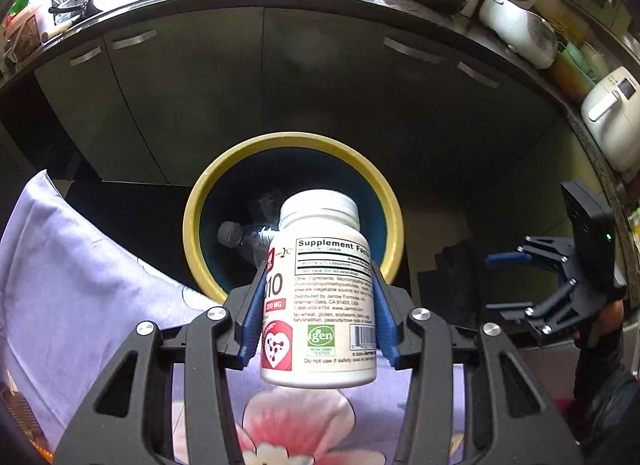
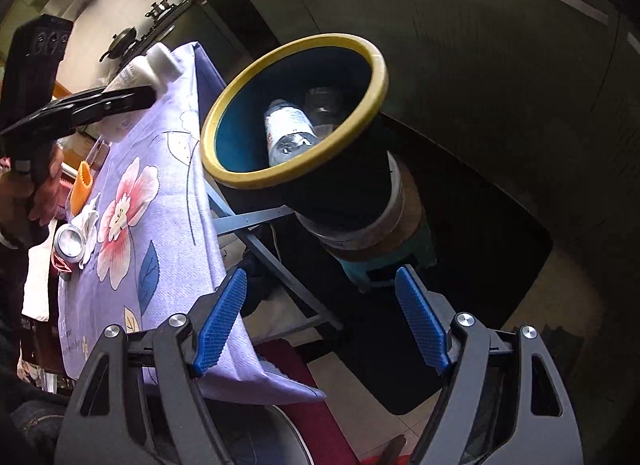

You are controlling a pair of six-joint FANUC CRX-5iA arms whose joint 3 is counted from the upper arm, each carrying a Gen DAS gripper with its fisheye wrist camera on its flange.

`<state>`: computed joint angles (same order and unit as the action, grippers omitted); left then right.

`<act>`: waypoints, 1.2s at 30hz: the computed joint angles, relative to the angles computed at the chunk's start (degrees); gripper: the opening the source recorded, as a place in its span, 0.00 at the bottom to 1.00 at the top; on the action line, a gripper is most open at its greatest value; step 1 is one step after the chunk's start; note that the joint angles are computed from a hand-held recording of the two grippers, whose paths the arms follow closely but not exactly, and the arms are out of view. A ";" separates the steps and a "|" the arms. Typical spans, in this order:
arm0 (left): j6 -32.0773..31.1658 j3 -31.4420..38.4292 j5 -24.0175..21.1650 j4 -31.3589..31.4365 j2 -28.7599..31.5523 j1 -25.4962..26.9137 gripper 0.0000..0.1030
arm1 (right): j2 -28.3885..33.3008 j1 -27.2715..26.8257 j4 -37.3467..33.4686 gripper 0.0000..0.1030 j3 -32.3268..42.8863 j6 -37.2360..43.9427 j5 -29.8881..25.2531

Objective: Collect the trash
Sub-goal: 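Carry the pill bottle over the bin and open the left gripper, then reach the right gripper to the red Coca-Cola can and grasp it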

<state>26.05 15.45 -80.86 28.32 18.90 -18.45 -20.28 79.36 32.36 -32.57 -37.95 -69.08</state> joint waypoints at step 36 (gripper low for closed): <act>-31.72 -33.64 21.83 46.90 -17.59 45.39 0.86 | 30.91 -15.15 -12.59 0.75 39.12 55.44 13.68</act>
<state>-5.67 -18.19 -59.03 75.22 1.31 26.94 10.63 64.21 19.77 6.54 17.49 -55.40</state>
